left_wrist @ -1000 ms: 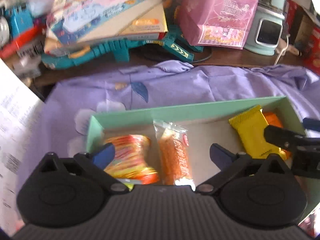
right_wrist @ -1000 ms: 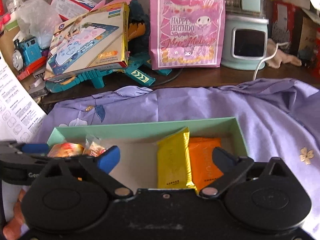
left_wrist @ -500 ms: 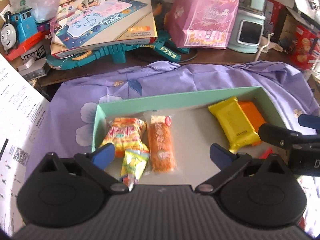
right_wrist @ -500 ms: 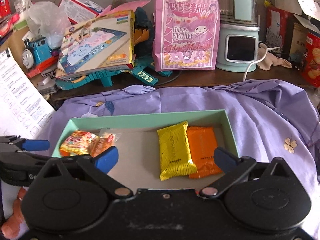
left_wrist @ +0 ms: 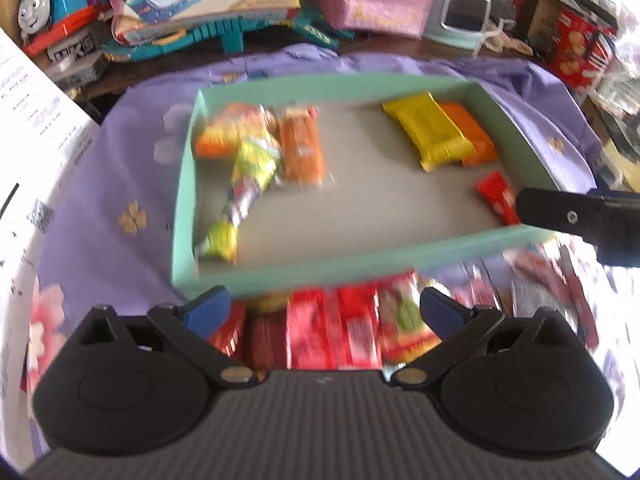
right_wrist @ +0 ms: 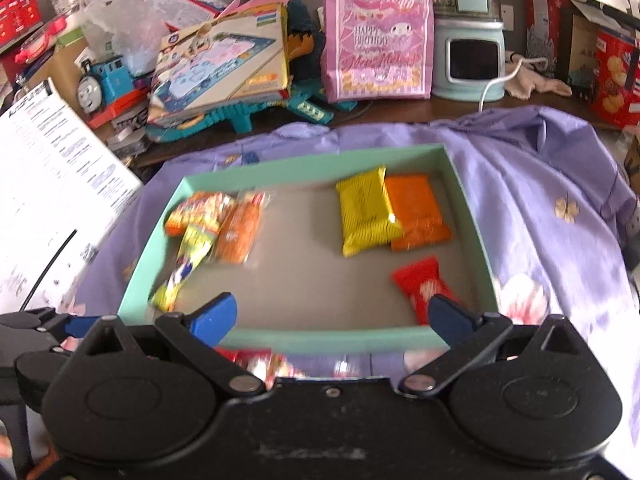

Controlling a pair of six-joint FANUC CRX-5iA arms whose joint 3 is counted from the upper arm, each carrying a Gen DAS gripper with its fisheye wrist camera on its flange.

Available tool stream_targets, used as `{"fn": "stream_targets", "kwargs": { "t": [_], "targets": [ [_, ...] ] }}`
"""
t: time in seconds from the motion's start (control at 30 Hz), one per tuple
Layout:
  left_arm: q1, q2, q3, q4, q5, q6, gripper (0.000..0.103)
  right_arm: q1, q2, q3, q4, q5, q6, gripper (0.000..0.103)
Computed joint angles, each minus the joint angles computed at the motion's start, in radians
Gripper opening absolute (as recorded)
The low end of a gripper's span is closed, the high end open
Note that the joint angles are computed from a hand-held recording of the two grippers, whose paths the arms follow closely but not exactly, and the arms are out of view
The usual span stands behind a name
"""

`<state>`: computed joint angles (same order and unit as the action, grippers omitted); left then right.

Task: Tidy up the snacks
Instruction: 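Move both open tools back over the snack pile, then grasp the blue-white packet with the left tool while the right tool grasps the yellow barcode bar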

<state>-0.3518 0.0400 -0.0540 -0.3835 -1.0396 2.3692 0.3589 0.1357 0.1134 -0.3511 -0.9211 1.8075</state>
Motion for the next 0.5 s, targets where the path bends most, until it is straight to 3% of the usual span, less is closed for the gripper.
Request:
{"fn": "stream_targets", "kwargs": {
  "t": [0.33,0.5],
  "targets": [
    [-0.071,-0.024,-0.083,0.057,0.016,0.015,0.103,-0.019,-0.094,-0.134,-0.017,-0.046,0.014,0.102],
    [-0.081,-0.006,-0.098,0.088,0.022,0.02,0.103,-0.044,-0.097,-0.147,-0.056,-0.1,0.028,0.08]
  ]
}}
